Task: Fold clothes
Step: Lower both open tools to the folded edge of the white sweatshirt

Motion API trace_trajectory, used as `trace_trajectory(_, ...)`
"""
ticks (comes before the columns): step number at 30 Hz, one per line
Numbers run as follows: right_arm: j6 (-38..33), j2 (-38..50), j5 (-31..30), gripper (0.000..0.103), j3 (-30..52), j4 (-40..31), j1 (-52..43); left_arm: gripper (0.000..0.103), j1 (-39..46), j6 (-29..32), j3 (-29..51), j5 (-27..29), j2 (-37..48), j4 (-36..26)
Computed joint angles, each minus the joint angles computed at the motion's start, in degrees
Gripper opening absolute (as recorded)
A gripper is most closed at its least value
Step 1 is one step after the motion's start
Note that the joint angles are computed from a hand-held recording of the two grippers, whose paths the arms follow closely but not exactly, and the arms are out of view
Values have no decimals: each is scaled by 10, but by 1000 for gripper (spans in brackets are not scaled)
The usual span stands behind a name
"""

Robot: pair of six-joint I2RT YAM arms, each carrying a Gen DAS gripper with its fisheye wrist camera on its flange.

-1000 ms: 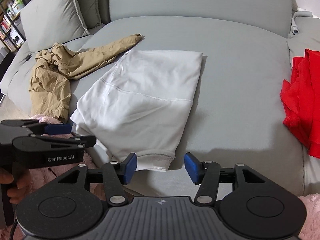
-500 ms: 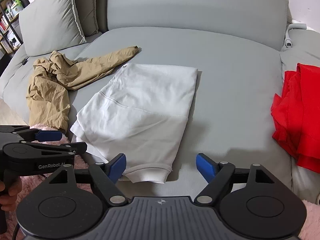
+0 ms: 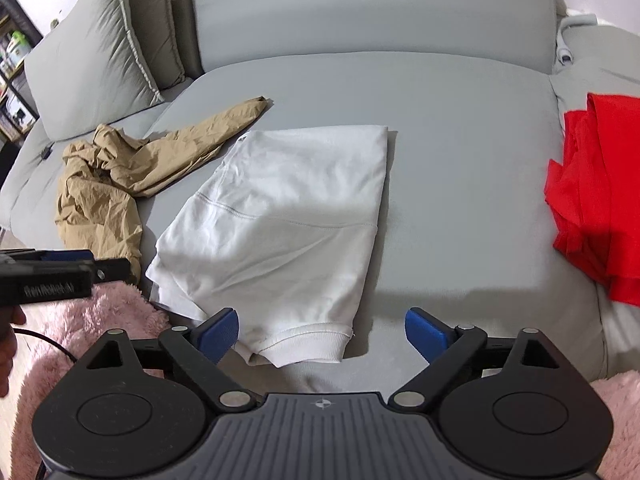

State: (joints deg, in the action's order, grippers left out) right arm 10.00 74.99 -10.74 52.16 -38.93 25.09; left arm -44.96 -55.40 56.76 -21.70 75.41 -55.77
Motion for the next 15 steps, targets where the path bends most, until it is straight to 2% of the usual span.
trace_trajectory(5,12,17,-10,92,7,-3,-18,77,35,54,42,6,49,-9)
trace_trajectory(9,5,35,-22,92,15,-5,-40,78,88,91,44,57,88,25)
trace_trajectory(15,13,99,-54,92,37,5,-75,78,152,123,30,90,116,71)
